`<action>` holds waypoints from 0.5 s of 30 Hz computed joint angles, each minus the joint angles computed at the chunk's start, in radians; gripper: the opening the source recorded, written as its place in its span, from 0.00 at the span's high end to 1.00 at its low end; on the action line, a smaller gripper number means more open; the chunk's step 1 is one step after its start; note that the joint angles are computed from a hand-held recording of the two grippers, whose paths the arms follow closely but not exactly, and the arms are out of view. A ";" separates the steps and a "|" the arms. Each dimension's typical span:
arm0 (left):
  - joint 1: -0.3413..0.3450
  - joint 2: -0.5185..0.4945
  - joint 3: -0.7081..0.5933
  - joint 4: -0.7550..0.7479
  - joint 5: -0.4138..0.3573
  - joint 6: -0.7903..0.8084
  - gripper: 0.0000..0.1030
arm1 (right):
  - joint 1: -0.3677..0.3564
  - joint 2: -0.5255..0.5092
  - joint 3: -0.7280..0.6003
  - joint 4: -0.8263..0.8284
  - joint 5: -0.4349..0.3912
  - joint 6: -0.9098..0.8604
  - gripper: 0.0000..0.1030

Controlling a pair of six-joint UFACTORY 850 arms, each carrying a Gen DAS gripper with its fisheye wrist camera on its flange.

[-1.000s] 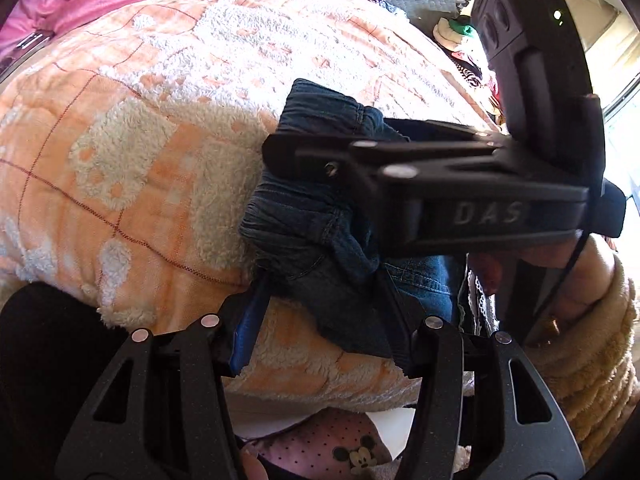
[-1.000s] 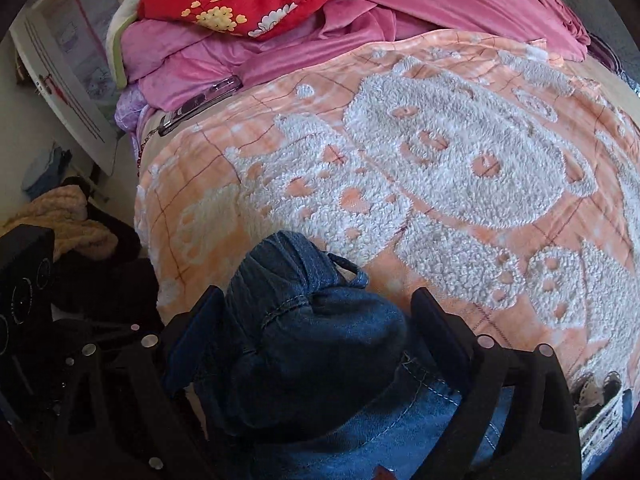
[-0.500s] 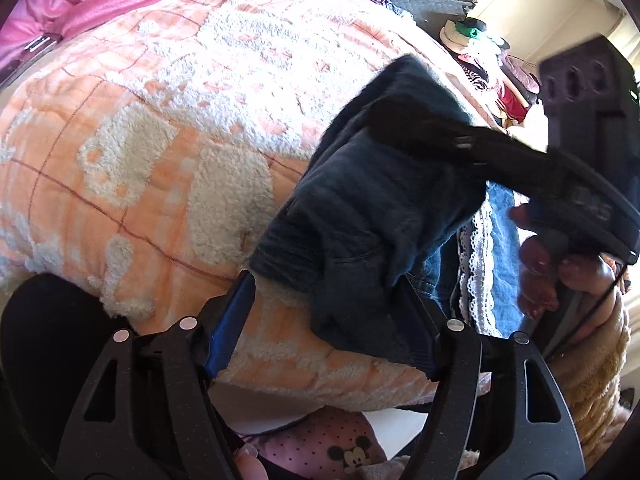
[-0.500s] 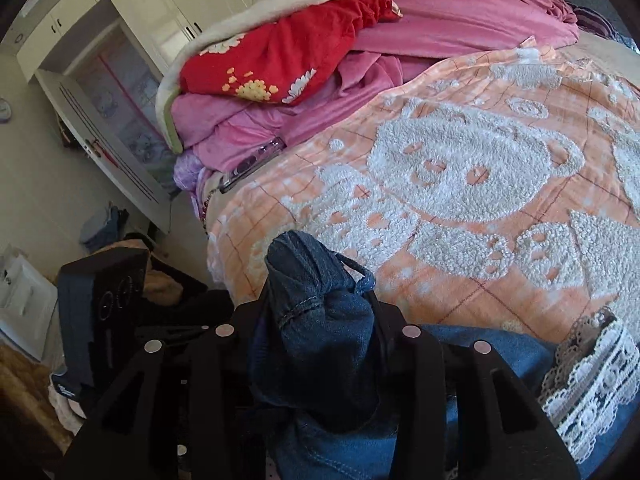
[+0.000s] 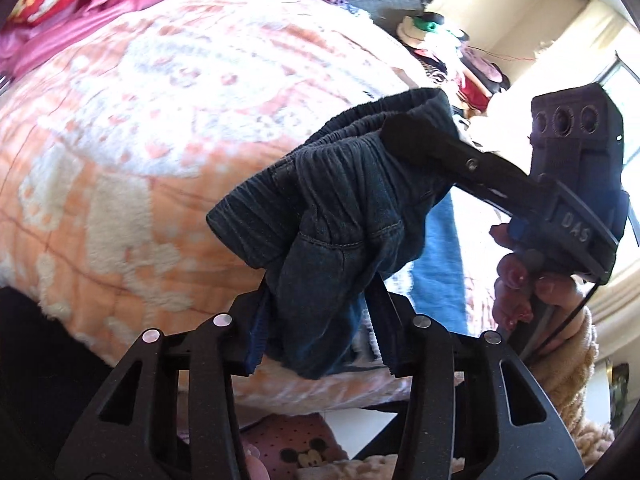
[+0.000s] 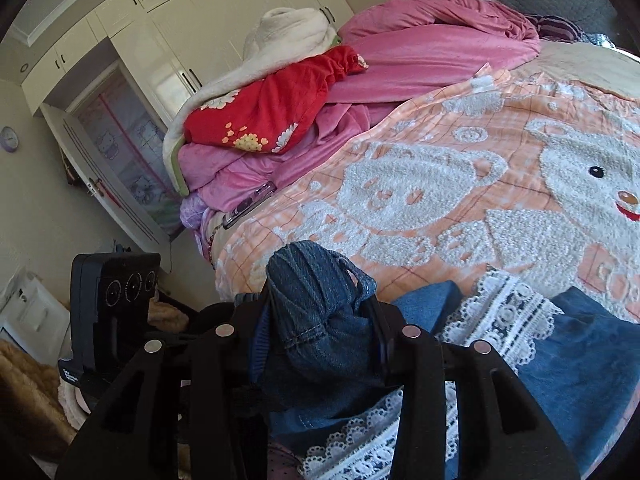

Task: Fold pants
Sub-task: 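Fold the waistband over onto the pants with the left tool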

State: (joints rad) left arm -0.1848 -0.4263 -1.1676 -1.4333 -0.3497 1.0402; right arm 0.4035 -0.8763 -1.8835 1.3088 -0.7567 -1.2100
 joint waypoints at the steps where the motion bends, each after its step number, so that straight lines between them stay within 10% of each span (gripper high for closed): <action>1: -0.006 -0.002 -0.007 0.006 0.000 -0.001 0.64 | -0.007 0.010 0.018 0.016 0.004 -0.013 0.63; 15: -0.081 -0.051 -0.103 0.145 -0.015 -0.099 0.64 | -0.077 0.091 0.166 0.137 0.015 -0.121 0.61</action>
State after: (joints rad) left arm -0.2654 -0.4772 -1.2706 -1.2882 -0.3644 0.9408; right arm 0.3269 -0.7850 -1.7174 1.4456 -0.7414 -1.3306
